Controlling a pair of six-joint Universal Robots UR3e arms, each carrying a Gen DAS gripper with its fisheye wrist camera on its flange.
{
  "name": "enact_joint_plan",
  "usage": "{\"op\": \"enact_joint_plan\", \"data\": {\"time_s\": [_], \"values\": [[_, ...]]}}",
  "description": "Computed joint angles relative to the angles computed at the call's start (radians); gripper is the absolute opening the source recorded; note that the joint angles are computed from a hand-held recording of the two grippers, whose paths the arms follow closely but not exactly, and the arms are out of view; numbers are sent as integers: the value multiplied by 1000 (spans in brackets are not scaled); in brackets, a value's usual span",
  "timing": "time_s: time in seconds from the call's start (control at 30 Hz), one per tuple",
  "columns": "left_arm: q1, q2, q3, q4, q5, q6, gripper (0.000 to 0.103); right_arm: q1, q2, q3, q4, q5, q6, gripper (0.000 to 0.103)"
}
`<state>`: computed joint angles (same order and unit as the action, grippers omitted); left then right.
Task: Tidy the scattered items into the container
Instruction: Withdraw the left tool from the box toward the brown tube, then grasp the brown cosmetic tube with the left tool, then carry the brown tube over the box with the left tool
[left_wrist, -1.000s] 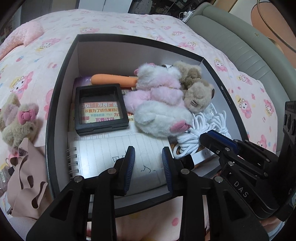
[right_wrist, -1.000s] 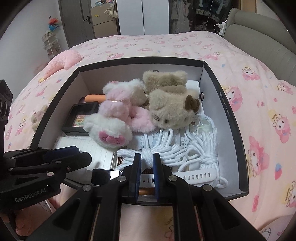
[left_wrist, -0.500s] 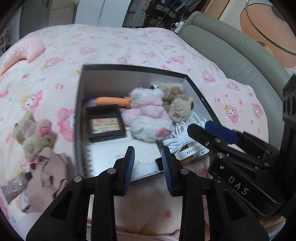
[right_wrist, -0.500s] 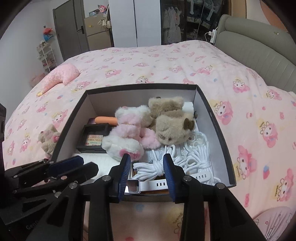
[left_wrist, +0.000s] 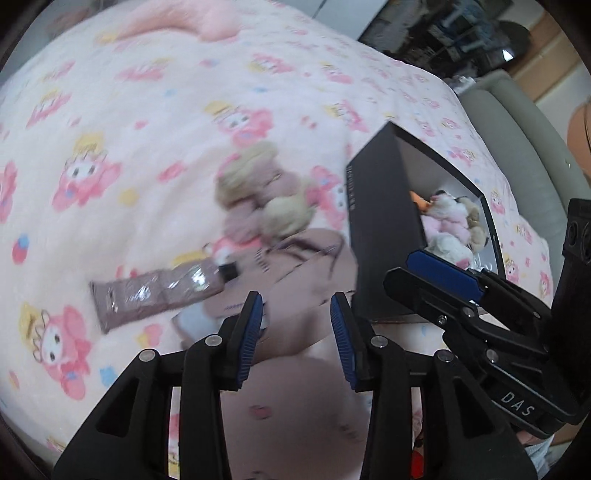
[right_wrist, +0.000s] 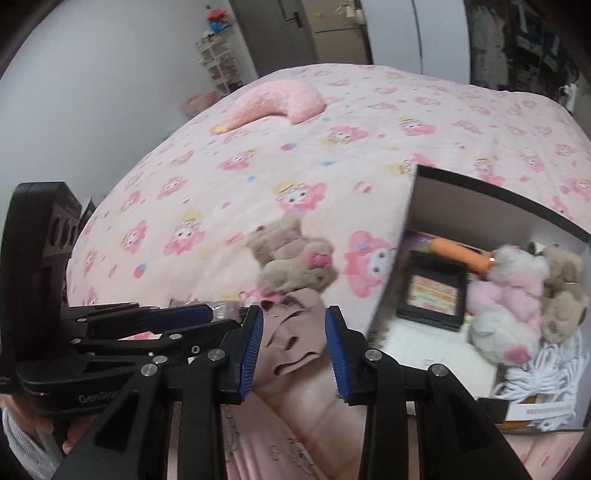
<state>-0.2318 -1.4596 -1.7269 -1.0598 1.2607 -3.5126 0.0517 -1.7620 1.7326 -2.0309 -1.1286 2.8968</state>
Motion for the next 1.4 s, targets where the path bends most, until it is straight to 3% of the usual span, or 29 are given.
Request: {"op": "enact_joint_plan", "data": {"time_s": [0.17,0.3,0.47,0.57,0.73,0.87,1.07,1.2,1.27,1.33,1.4], "values": [[140,182,-234,17,-50,-1,40,83,119,-57,38,-36,21,32],[208,311,-367,46,20,-73,40,138,207,-134,51,-52,26,32],[432,529,-538,6,-24,-72,40,203,397,-310,106,-54,28,35],[506,519,-560,-2,-8,-11,40,208,512,-402,193,-5,38,35],[637,426,-661,49,-247,126,47,226,642,-490,223,8,73,35],[642,378,-719,156,-277,121,46,219,701,-528,254,43,66,35],[551,416,-652,163,-209,46,44,192,644,-425,156,87,73,33],[530,499,-555,51,-227,34,44,120,490,-257,61,189,90,32],[490,465,-470,21,-262,32,44,59,368,-164,47,246,66,32],[405,408,-385,40,-262,3,44,-22,230,-84,82,288,-1,31],[260,285,-284,151,-207,-83,44,-148,91,-31,206,358,-87,30]]}}
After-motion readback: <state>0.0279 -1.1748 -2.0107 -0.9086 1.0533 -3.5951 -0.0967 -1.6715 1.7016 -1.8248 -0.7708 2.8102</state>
